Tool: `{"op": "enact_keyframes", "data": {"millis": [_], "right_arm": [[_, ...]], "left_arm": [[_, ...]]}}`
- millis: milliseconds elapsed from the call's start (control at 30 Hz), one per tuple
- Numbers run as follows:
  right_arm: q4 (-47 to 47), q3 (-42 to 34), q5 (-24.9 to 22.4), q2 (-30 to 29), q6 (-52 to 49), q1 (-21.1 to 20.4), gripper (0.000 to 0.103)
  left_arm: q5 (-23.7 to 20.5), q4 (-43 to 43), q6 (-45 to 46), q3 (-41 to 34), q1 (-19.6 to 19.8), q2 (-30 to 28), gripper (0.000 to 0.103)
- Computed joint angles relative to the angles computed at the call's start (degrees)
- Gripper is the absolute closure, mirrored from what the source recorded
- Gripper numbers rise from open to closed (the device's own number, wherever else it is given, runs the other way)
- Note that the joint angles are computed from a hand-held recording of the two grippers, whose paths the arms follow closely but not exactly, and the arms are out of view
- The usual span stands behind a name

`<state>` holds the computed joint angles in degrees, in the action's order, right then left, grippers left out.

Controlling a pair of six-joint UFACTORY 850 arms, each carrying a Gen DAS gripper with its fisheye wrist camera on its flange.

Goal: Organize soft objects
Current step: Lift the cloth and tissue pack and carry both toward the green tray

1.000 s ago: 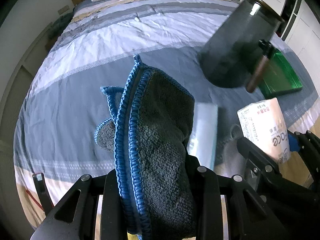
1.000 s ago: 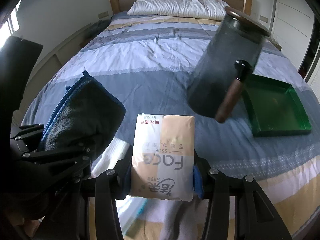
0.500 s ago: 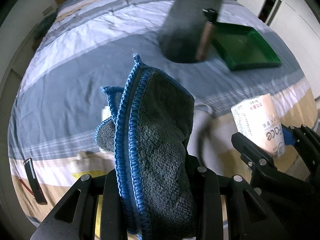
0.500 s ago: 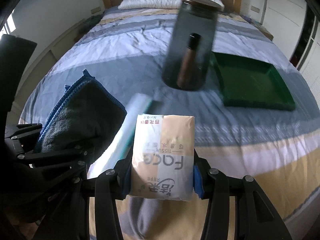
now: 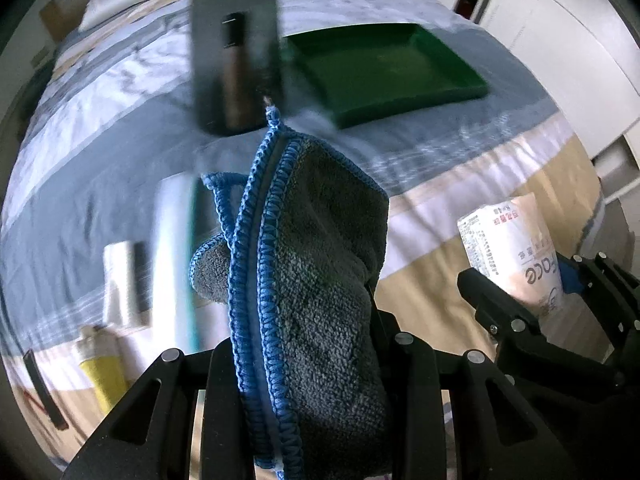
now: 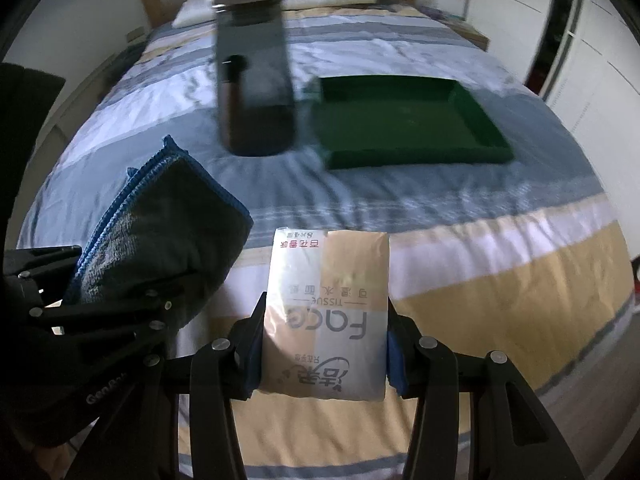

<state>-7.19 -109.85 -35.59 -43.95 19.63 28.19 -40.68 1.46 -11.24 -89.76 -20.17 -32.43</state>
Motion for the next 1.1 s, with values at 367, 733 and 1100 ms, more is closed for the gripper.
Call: {"op": "enact_keyframes", "data": {"millis": [367, 733, 1100], "right_arm": [[-5.4, 2.3, -0.2, 2.0, 5.9, -4.0, 0.056], [-6.7, -2.4, 0.5, -1.9, 7.1, -7.3, 0.056], [-5.5, -13.8, 0.2, -9.7, 3.7, -9.6, 0.056]], "left_arm": [[-3.0, -2.9, 2.8, -13.4, -3.9, -8.9, 0.076], [-5.9, -2.3, 2.3, -26.1, -5.2, -16.7, 0.076], [-9.4, 1.0, -1.9, -37.1, -4.9, -23.8, 0.076]]}}
